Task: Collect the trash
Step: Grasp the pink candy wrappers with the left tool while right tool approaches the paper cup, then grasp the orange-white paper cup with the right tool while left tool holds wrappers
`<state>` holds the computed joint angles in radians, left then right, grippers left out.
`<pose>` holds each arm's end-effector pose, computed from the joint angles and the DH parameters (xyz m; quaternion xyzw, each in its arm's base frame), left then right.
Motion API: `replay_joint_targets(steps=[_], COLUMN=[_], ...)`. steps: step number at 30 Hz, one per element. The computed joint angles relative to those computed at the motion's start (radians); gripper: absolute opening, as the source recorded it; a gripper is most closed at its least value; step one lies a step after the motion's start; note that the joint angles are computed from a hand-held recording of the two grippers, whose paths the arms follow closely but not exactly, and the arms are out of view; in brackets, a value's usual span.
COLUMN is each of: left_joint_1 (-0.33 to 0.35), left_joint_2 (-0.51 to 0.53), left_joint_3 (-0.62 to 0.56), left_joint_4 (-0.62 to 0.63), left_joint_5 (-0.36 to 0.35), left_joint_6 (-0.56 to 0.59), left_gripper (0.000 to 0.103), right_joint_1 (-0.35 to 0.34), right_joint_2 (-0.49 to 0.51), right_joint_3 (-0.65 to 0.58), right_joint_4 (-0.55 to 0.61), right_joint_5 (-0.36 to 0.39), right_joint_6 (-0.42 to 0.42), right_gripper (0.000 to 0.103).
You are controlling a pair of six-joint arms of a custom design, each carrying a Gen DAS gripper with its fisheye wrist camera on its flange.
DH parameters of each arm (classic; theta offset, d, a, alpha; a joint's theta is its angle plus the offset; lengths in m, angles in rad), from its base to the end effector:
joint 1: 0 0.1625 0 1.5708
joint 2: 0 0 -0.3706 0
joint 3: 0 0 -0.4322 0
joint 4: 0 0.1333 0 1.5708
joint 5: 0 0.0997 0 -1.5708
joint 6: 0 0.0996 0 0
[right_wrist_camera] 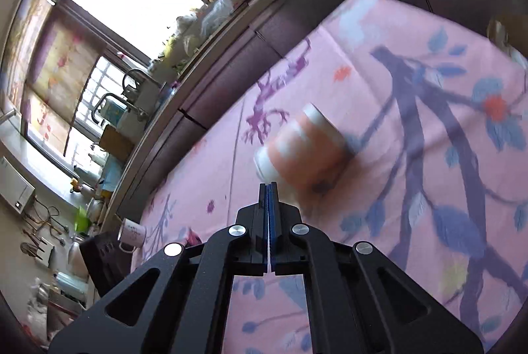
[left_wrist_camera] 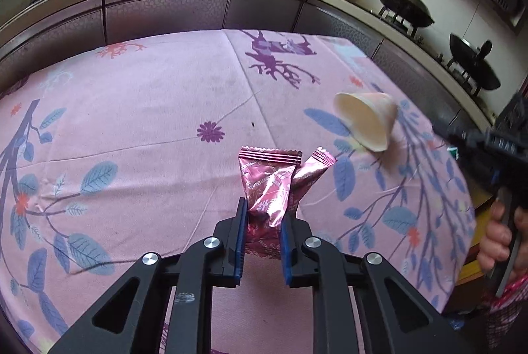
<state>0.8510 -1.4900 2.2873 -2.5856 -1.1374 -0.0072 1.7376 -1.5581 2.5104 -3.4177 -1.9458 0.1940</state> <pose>-0.1641 -0.4529 0.1559 0.3168 0.9180 -0.1751 0.1621 0.1602 -0.3685 0.2007 -0.0927 -0.8846 0.4482 0.0891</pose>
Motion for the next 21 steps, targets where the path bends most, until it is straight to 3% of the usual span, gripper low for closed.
replay_joint_targets(steps=[2,4,6,8,10,13,15,21], left_joint_1=[0.008,0.025,0.039,0.049,0.056,0.067,0.074,0.081], left_joint_2=[-0.010,-0.013,-0.014,-0.012,-0.008,0.000,0.007,0.025], left_joint_3=[-0.004,-0.017,-0.026,-0.031,-0.035,-0.044,-0.053,-0.071], left_joint_4=[0.006,0.015,0.022,0.022,0.022,0.025,0.029,0.020], left_joint_5=[-0.017,-0.042,-0.059,-0.064,-0.066,-0.077,-0.090,-0.113], left_joint_6=[-0.009,-0.019,-0.033,-0.042,-0.040,-0.033,-0.023,-0.010], left_gripper=[0.017,0.016,0.016,0.016,0.016,0.016,0.016,0.016], right_joint_1=[0.035,0.059,0.097,0.106,0.126,0.151,0.133,-0.038], right_joint_2=[0.041,0.085,0.157,0.192,0.242,0.292,0.265,0.108], right_joint_3=[-0.032,-0.057,-0.104,-0.128,-0.174,-0.237,-0.243,-0.221], right_joint_4=[0.015,-0.008,-0.028,-0.036,-0.031,-0.041,-0.032,0.123], right_joint_5=[-0.101,-0.158,-0.230,-0.235,-0.295,-0.386,-0.363,-0.115], right_joint_6=[-0.018,-0.030,-0.080,-0.091,-0.110,-0.238,-0.255,-0.134], right_gripper=[0.013,0.045,0.046,0.046,0.046,0.053,0.054,0.054])
